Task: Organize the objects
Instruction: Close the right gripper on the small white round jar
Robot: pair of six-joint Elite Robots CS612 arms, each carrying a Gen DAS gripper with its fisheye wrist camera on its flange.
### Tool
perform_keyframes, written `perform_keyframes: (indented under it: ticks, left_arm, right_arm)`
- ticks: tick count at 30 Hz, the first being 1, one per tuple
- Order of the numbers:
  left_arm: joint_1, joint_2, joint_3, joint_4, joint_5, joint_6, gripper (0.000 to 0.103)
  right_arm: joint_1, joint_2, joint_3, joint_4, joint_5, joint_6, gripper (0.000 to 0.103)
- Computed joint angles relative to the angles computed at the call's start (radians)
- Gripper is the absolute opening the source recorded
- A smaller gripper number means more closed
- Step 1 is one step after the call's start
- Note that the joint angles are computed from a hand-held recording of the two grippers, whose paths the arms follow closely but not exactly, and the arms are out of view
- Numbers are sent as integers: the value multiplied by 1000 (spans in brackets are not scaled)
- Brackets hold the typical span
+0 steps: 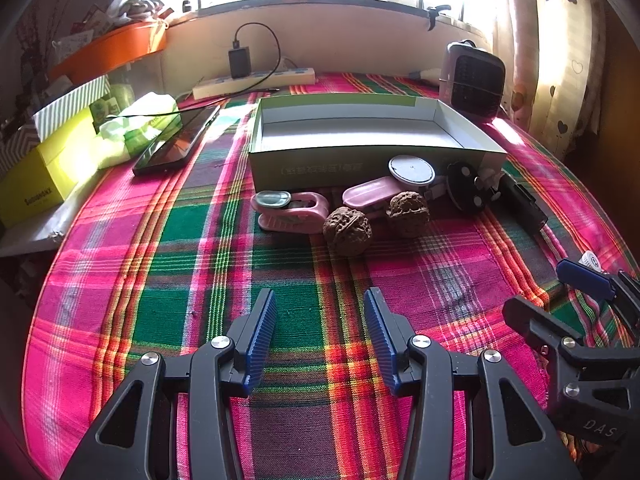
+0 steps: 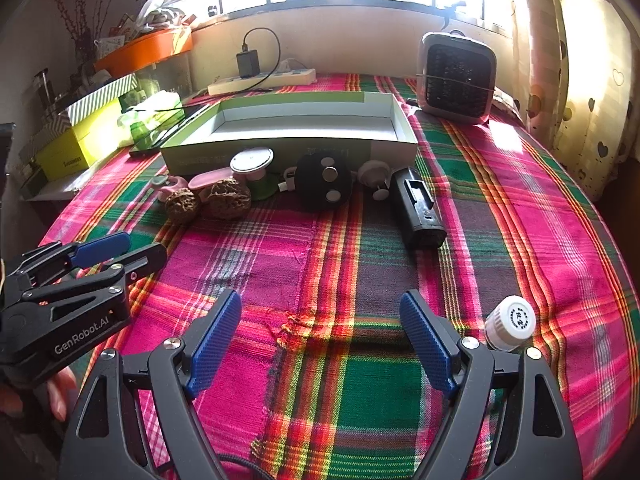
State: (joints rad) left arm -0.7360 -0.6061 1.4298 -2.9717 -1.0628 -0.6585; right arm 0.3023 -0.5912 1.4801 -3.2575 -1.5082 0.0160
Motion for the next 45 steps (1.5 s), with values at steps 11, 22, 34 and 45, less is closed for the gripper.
perform_keyframes:
  ticks: [11, 22, 34, 45]
  left_arm:
    - [5, 8, -15, -27, -60, 43, 44]
    - [13, 15, -26, -46, -96, 46, 44]
    - [21, 22, -50, -28, -115, 51, 44]
    - [23, 26, -58, -28, -128, 53, 44]
  right_arm:
    - [-28, -23, 65, -130, -95, 26, 82]
    - [-64, -25, 55, -56, -96, 82, 73]
    - [-75, -23, 46, 0, -68, 81, 51]
    - [-74, -23, 42, 5, -57, 64, 29]
